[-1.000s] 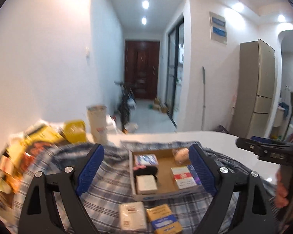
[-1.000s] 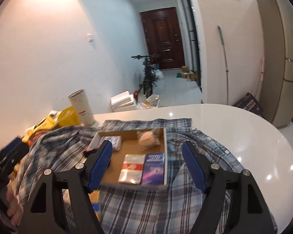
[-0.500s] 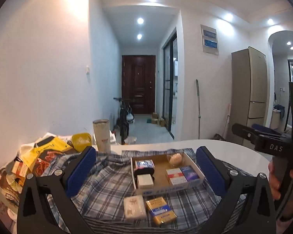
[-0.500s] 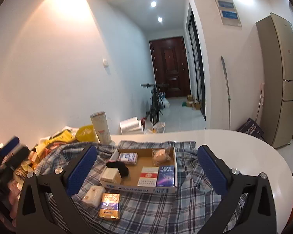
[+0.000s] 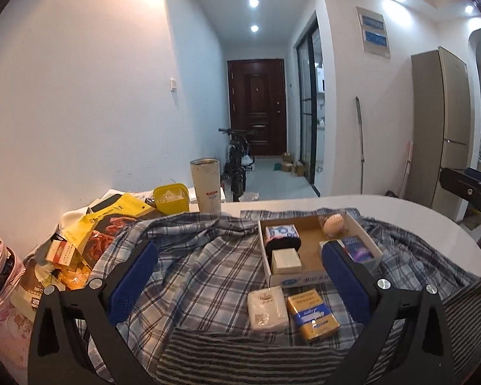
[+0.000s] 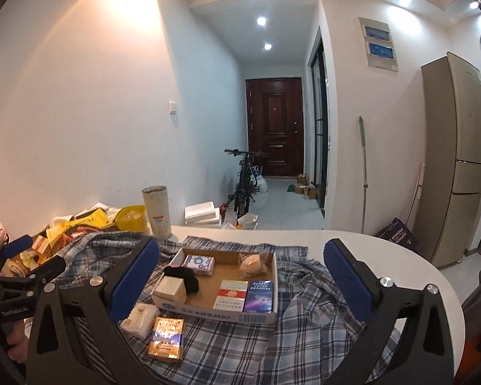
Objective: Organize objects
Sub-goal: 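Raise both tools up and away from the tray, then grasp the gold Liqun cigarette pack on the shirt with the right tool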
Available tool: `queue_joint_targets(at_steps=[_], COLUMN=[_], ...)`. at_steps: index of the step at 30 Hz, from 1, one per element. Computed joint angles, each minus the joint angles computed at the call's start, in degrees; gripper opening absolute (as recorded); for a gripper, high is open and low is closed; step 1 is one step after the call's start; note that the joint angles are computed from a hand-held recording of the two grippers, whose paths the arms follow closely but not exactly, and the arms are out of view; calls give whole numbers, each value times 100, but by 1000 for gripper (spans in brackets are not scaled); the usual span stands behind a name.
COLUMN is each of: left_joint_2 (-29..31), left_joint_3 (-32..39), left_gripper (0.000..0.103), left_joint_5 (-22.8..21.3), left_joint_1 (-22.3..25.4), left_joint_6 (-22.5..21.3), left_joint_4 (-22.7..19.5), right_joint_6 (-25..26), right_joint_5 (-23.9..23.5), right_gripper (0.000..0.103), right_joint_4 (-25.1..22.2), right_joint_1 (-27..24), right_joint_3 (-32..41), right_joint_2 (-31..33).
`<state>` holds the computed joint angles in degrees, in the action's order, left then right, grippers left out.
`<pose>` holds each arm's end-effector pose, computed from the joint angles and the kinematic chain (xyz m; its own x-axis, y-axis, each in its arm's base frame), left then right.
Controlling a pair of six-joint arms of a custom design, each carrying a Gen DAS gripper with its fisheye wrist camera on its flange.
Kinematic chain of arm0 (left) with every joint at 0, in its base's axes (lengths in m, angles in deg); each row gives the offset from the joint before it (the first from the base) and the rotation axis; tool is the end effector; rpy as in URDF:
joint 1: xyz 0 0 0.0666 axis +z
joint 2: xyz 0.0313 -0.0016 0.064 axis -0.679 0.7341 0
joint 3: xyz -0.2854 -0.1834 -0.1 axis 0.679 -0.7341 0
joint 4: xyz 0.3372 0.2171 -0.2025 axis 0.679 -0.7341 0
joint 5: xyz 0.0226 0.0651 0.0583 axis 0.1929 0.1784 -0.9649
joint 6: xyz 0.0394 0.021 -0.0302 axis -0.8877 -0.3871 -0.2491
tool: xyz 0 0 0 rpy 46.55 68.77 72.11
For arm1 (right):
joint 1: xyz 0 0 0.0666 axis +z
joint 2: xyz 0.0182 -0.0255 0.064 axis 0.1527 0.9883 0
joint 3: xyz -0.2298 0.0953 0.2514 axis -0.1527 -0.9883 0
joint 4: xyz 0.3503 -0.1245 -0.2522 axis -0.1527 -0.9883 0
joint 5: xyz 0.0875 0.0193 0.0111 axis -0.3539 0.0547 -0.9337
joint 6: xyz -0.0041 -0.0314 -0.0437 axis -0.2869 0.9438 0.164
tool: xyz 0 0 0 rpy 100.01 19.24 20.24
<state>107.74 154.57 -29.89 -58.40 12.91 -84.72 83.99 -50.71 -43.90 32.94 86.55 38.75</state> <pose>0.5283 -0.1410 0.5866 -0.3740 0.0670 -0.9250 0.0762 0.9962 0.0413 0.4840 0.2085 0.5468 -0.2872 -0.0294 -0.9574 -0.1926 0.9809 0.0277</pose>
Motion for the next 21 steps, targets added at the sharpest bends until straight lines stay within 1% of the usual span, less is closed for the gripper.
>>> queue_joint_targets(at_steps=[5,7,9,12,13,14,17,19,21], left_joint_2=[-4,6,-16,-59,-71,-98,-54,-18,-13], left_joint_3=[-92,-134,-214,-344,-384,-432,-463,-469,-508], left_gripper=[103,103,103,103,103,103,103,103,103], left_joint_5=[586,659,743,646,621,616,698,762,833], left_joint_1=[231,298,351,378,390,413,465,484,510], left_joint_6=[426,520,469,376,357,343,355,369,423], left_joint_4=[-156,-133,-83,-48,-39,-47,-109,-136,-114], right_joint_6=[-89,-123,-139,-179,-223,-265,-360,-398,-426], right_joint_5=[-119,-196,-213,-160,-278,-386,-530,-637,-809], right_gripper=[103,103,103,103,102,102,94,92,87], right_joint_4=[-463,-630,-715,-906,-1032,-1130,-1438,-1634,-1806], right_joint_1=[137,191,236,288,286,274,305,333,358], right_joint_3=[305,428,507,653,738,809,1025,1147,1242], right_joint_2=[374,548,710,995,1114,1203,1507,1693,1867])
